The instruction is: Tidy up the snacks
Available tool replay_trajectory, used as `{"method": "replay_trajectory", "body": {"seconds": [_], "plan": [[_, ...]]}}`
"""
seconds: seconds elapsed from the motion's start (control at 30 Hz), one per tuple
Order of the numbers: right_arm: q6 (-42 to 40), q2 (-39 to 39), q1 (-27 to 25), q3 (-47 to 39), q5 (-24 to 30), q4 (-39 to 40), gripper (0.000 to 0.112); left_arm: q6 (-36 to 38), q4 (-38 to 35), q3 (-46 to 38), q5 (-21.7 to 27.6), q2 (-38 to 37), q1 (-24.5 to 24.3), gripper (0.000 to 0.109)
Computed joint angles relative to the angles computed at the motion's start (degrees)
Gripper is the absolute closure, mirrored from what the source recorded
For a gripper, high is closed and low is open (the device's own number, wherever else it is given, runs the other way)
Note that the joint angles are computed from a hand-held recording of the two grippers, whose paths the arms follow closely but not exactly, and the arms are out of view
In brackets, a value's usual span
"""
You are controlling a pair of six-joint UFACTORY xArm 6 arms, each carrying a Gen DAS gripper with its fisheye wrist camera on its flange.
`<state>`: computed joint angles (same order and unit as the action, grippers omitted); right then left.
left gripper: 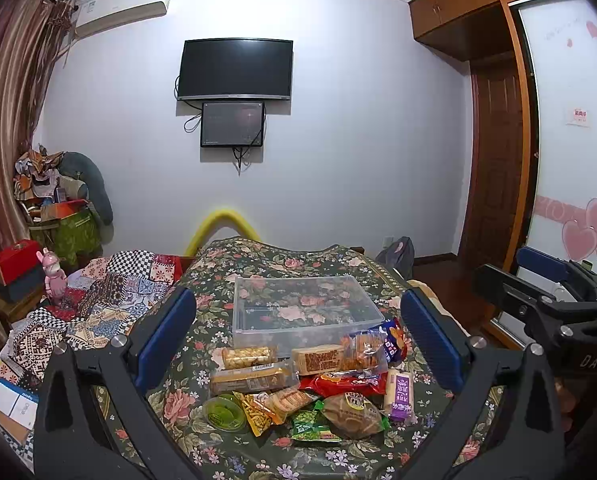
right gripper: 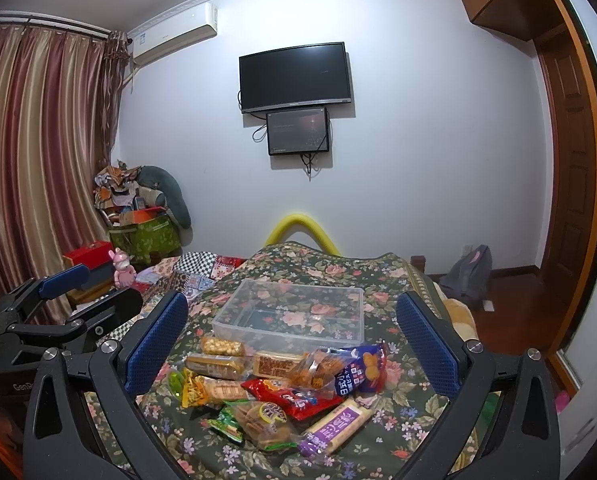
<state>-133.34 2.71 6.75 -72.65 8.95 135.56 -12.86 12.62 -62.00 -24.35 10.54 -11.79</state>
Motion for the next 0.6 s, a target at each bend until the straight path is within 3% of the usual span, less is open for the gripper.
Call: {"method": "replay_trajectory", "body": {"seconds": [0.6], "plan": [[0.74, 0.54, -0.26, 0.19, 0.47, -0.42, 0.009, 1.25, -1.34, 0.05, -0.1, 0.54, -0.36, 0.006]]}}
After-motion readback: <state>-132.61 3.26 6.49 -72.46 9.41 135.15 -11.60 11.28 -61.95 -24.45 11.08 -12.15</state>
